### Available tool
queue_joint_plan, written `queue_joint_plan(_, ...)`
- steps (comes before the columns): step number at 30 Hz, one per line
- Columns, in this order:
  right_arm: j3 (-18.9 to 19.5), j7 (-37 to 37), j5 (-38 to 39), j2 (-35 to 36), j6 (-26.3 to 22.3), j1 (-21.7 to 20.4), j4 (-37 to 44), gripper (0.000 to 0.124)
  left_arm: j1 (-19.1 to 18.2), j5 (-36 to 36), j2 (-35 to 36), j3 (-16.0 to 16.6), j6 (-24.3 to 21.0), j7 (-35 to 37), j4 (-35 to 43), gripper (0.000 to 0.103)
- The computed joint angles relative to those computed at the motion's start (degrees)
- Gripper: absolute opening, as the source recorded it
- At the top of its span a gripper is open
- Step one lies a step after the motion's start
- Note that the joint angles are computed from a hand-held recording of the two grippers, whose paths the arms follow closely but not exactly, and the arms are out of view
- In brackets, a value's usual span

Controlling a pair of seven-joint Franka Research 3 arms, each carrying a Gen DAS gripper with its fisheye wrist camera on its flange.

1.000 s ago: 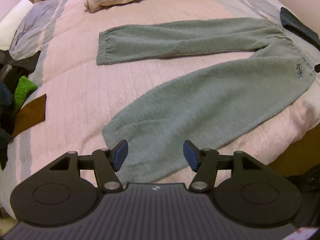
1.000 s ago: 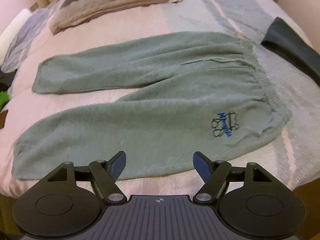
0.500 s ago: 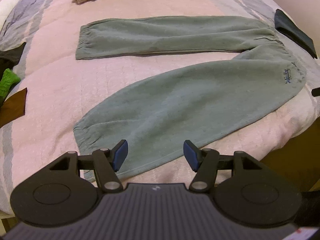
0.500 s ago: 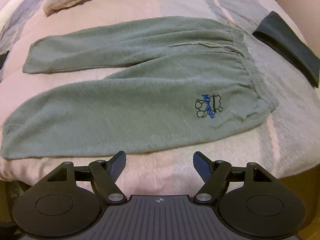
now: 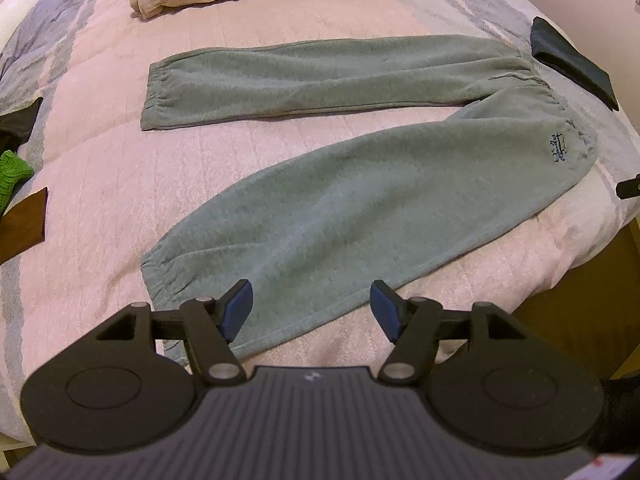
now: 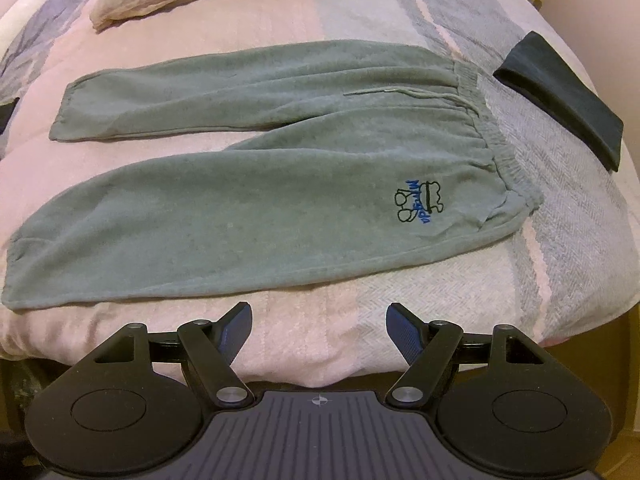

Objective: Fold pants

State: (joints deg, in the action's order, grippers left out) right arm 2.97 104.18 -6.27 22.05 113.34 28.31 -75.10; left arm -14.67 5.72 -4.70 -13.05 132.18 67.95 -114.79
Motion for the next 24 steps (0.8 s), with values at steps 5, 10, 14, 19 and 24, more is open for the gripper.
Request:
queue_joint_plan(5,0.16,0.13,0.05,-0.52,0.76,0.18,-0.77,0.071,0.00,-0.41,-0.60,0.10,0.37,0.47,-0.85,0.061)
queue_joint_plan(10,0.50,-0.40,0.17,-0.46,0.73,0.41,-0.77,0.071,0.25,-0.77,-1.68,0.38,0.98,-0.13,-2.25,0.061)
queue_joint_plan(14,0.65,-1.52,0.43,0.14,0.47,0.63,0.05,0.071,0.51,-1.24,-2.46,0.70,1.39,-0.41,-3.46,0.061)
queue_joint_plan(19,0.65,-2.99,0.25,-0.63,2.54,0.81,-1.51,0.071,0.70,0.76,-3.83,0.72,2.75,1.11,-6.08,0.061)
queue_joint_plan(24,1.13,-8.32,-1.03,-4.87,13.43,-0.06,-10.54,0.071,0.50,6.74,-6.25,0.61,8.79,8.12,-13.13,0.061)
